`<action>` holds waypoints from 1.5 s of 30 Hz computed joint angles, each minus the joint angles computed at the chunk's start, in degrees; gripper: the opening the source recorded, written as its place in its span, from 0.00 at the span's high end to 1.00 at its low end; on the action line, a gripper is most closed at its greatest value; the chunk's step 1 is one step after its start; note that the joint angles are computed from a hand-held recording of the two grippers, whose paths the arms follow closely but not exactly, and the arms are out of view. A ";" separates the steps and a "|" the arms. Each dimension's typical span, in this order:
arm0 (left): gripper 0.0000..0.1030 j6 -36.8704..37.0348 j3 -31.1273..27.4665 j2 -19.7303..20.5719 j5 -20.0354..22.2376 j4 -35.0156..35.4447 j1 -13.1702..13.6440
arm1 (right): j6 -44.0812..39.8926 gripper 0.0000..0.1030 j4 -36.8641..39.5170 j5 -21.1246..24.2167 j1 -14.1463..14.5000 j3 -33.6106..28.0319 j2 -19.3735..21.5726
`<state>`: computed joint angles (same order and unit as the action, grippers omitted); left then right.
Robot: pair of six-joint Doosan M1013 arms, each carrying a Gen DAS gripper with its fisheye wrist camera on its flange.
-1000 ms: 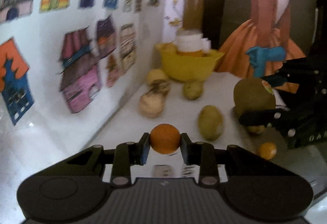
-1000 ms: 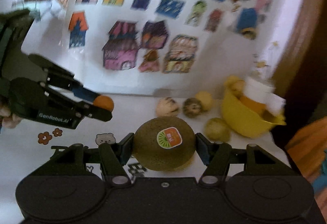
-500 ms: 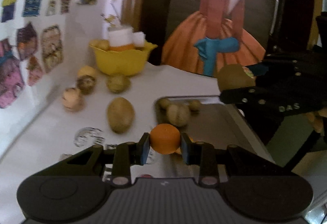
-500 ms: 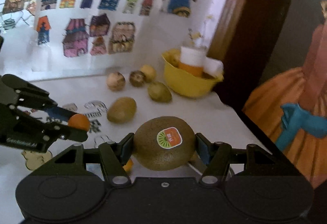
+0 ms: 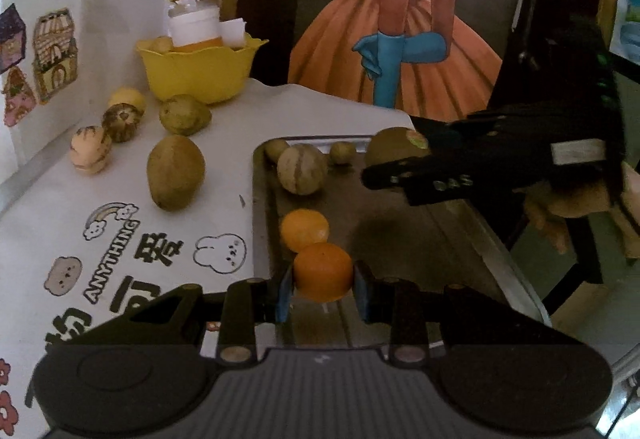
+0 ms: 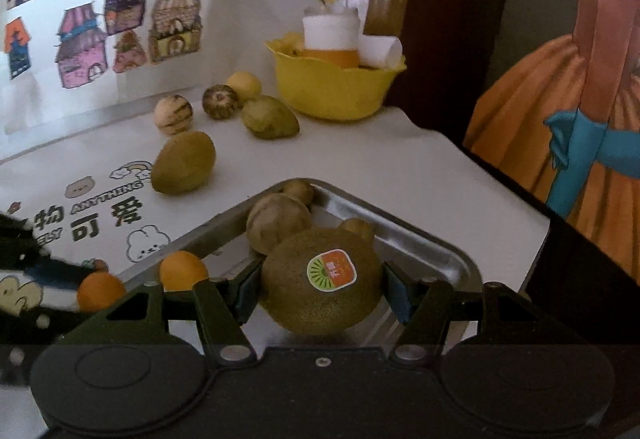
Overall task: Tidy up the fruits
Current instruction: 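Carry the orange and kiwi to the metal tray and open both grippers, then lift both tools away from the tray toward the remaining fruits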
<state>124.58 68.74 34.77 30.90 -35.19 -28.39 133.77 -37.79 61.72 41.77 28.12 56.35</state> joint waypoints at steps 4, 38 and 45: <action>0.67 -0.21 -0.10 0.22 0.18 0.54 -0.10 | -0.03 0.37 1.41 0.18 -0.32 -1.52 1.23; 0.64 -3.19 -1.25 1.35 2.01 2.16 -0.21 | 0.34 0.32 2.45 -1.06 -0.23 -4.95 3.85; 0.42 -1.08 1.13 -0.49 1.68 -1.22 0.13 | 3.42 0.22 0.32 -2.76 0.42 -1.16 1.49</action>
